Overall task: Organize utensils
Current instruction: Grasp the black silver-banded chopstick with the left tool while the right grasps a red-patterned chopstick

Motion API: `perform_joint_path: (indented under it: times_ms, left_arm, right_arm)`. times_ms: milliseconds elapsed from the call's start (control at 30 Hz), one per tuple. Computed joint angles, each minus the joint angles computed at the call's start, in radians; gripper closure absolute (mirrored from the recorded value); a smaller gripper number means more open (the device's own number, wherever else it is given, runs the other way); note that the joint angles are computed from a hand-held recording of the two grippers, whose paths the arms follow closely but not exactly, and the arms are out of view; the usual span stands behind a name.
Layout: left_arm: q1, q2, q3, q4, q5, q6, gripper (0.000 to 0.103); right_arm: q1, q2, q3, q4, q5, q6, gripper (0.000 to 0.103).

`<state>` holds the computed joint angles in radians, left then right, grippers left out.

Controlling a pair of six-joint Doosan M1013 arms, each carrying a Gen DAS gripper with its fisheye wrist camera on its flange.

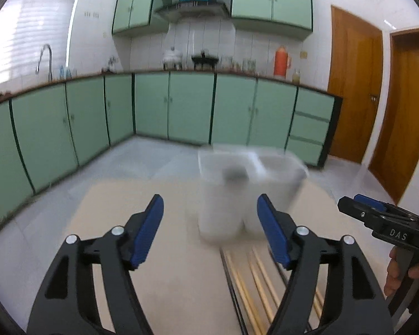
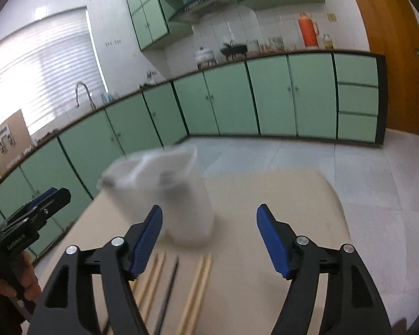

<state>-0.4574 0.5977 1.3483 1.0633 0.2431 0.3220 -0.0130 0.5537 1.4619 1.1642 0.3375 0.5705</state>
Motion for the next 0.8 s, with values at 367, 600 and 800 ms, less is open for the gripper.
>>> perform_joint_path:
  times_ms: [367, 600, 800]
  left_arm:
    - [-0.02, -0.063, 0.166, -0.476, 0.112, 0.354, 0.029]
    - [-0.044, -0.07, 0.176, -0.432, 0.188, 0.313, 0.032]
    - [-0.044, -0.077, 0.184, -0.583, 0.192, 0.455, 0.039]
  right_arm:
    - [0.024, -0.095, 0.179, -0.315, 0.009, 0.252, 0.03]
    - [0.038, -0.117, 0.228, -0.337, -0.016, 0.282, 0.046]
    - [0.04, -0.142, 0.26, -0.332, -0.029, 0.265, 0.055]
